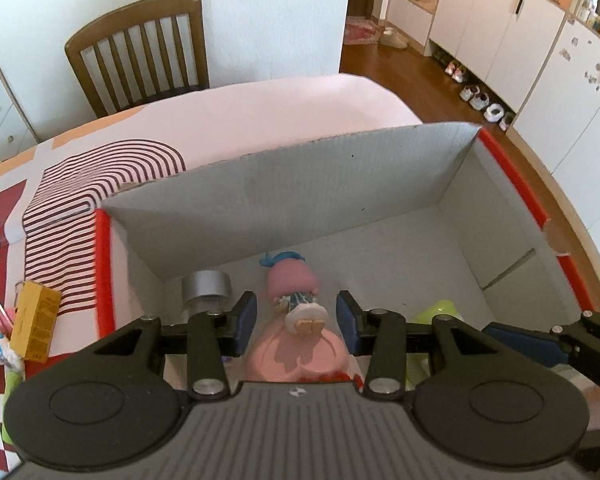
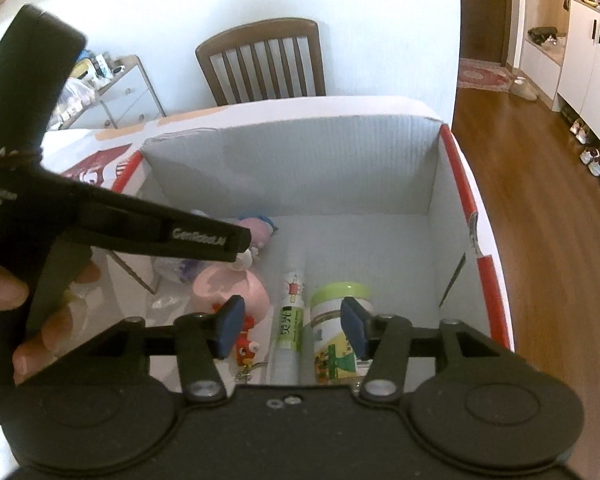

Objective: Organize rigid objects
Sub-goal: 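Open both tools to release figurine and glue stick inside the box, then withdraw both tools from the shoebox toward the remaining items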

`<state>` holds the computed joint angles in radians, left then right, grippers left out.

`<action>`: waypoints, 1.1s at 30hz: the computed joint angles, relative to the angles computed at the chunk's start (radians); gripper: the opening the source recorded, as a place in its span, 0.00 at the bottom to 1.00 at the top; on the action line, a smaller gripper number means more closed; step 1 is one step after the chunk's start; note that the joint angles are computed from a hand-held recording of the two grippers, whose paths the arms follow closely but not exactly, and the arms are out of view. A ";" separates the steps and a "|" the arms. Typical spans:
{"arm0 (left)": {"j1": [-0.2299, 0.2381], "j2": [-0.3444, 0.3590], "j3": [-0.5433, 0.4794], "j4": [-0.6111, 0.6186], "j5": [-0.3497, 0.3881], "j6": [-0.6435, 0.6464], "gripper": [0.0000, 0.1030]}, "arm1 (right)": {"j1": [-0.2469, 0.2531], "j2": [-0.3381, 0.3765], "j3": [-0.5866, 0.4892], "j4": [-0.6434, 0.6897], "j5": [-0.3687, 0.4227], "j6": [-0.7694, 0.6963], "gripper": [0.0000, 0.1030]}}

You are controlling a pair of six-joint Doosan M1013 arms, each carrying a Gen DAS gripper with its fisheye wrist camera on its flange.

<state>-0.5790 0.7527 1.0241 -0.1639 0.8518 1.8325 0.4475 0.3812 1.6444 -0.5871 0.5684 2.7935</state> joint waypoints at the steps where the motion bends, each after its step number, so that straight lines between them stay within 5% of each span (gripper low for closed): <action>1: 0.004 -0.011 0.014 -0.009 -0.010 0.006 0.41 | 0.003 -0.004 0.003 -0.012 -0.001 0.010 0.51; 13: 0.050 -0.152 0.203 -0.187 -0.158 0.163 0.41 | 0.060 -0.054 0.034 -0.176 0.021 0.185 0.69; 22: 0.120 -0.236 0.309 -0.398 -0.195 0.400 0.42 | 0.138 -0.059 0.011 -0.287 0.083 0.317 0.79; 25: 0.142 -0.259 0.337 -0.446 -0.218 0.461 0.60 | 0.167 -0.049 -0.011 -0.304 0.111 0.346 0.80; 33: 0.216 -0.287 0.368 -0.536 -0.195 0.592 0.61 | 0.229 -0.005 -0.086 -0.333 0.173 0.436 0.84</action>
